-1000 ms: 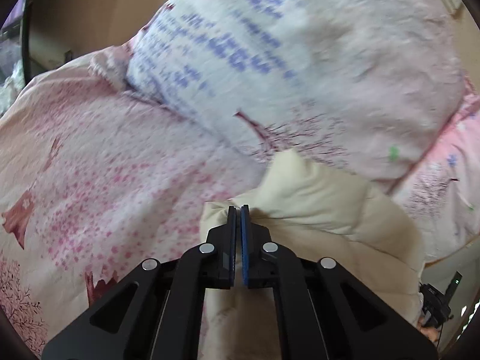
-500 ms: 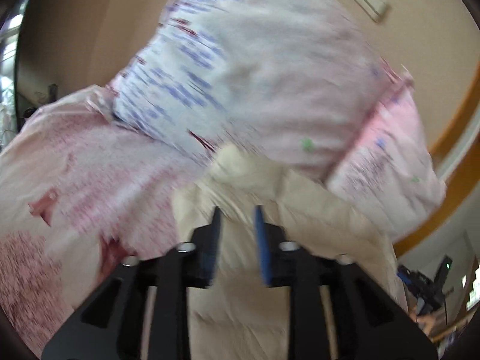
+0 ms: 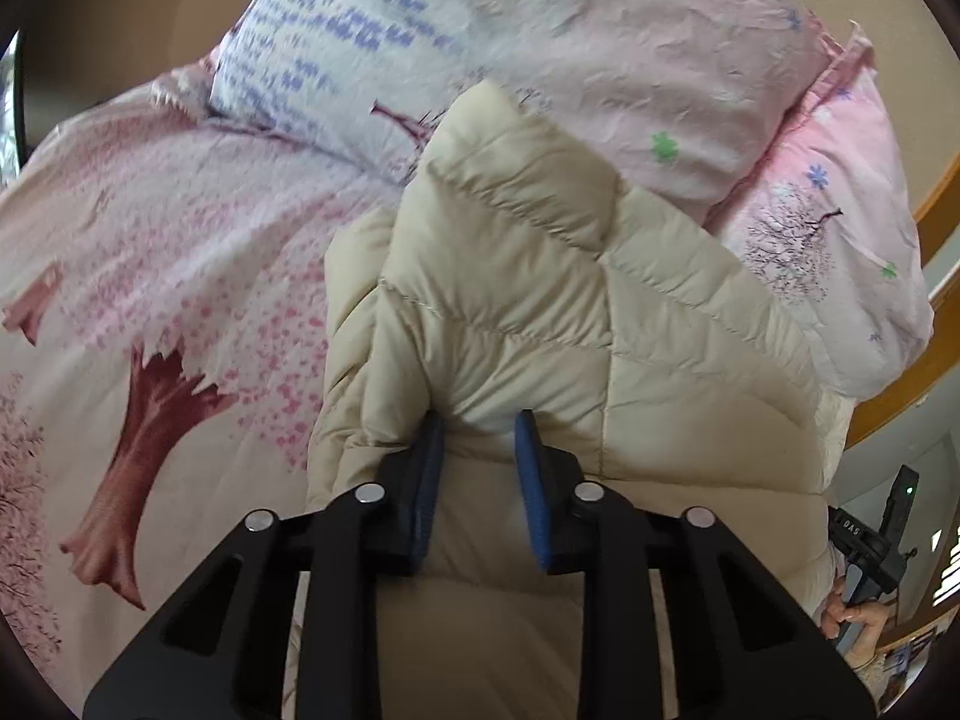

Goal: Fold large clothes

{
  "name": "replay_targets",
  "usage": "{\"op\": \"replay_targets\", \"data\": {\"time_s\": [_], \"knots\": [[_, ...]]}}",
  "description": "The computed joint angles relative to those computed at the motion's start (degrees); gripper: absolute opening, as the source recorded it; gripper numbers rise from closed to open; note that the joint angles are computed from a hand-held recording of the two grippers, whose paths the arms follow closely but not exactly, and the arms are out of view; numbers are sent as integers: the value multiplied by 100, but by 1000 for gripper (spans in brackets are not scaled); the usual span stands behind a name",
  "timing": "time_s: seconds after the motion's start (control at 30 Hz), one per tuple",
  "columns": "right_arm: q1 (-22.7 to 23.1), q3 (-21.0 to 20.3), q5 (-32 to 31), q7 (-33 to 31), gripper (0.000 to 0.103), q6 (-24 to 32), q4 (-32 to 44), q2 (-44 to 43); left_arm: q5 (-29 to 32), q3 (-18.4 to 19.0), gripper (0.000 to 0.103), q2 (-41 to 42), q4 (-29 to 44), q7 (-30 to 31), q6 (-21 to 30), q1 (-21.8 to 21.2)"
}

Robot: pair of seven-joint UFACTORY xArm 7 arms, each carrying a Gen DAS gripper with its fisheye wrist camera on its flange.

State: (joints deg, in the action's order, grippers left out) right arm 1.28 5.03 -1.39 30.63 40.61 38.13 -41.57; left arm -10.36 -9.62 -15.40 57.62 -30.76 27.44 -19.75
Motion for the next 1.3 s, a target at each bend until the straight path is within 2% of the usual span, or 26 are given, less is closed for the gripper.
{"op": "replay_targets", "data": {"time_s": [0.17,0.3,0.37,0.4,0.43,0.47,0.57,0.67,0.8,0.93,1.0,1.1,1.17,1.3], "knots": [[9,1,17,68,30,20,3,9,-363,119,24,17,-79,40,-83,-83],[5,-314,414,207,34,69,-172,-390,-1090,375,25,-283,-287,376,-81,-276],[-284,-200,341,521,46,255,-333,-915,-1229,442,29,-662,-562,429,-86,-252],[-412,-158,290,665,59,376,-415,-1196,-1246,476,37,-872,-706,430,-72,-216],[-527,-178,288,831,66,567,-535,-1598,-1244,498,42,-1032,-809,401,-31,-173],[-511,-283,354,868,66,659,-628,-1844,-1278,555,47,-1232,-921,365,89,-147],[-322,-808,923,995,66,973,-1048,-2760,-1751,871,47,-1820,-1341,511,263,-348],[-321,-1024,1394,1257,66,1245,-1448,-3442,-2142,955,47,-2389,-1824,498,283,-514],[-150,-1038,1956,1571,66,1338,-1881,-3995,-2453,939,48,-2779,-2224,356,219,-753],[101,-1021,2352,1734,67,1090,-2078,-3943,-2753,808,52,-2822,-2419,61,18,-999],[217,-1001,2520,1722,72,703,-2234,-3950,-2900,787,53,-2718,-2432,24,-219,-1191],[312,-963,2610,1748,73,200,-2320,-3744,-3133,801,54,-2452,-2365,54,-661,-1546],[352,-918,2635,1819,73,-41,-2400,-3732,-3088,725,55,-2239,-2252,-47,-779,-1580],[361,-866,2477,1892,73,-156,-2371,-3656,-3090,667,55,-1936,-2155,-420,-1043,-1571]]}}
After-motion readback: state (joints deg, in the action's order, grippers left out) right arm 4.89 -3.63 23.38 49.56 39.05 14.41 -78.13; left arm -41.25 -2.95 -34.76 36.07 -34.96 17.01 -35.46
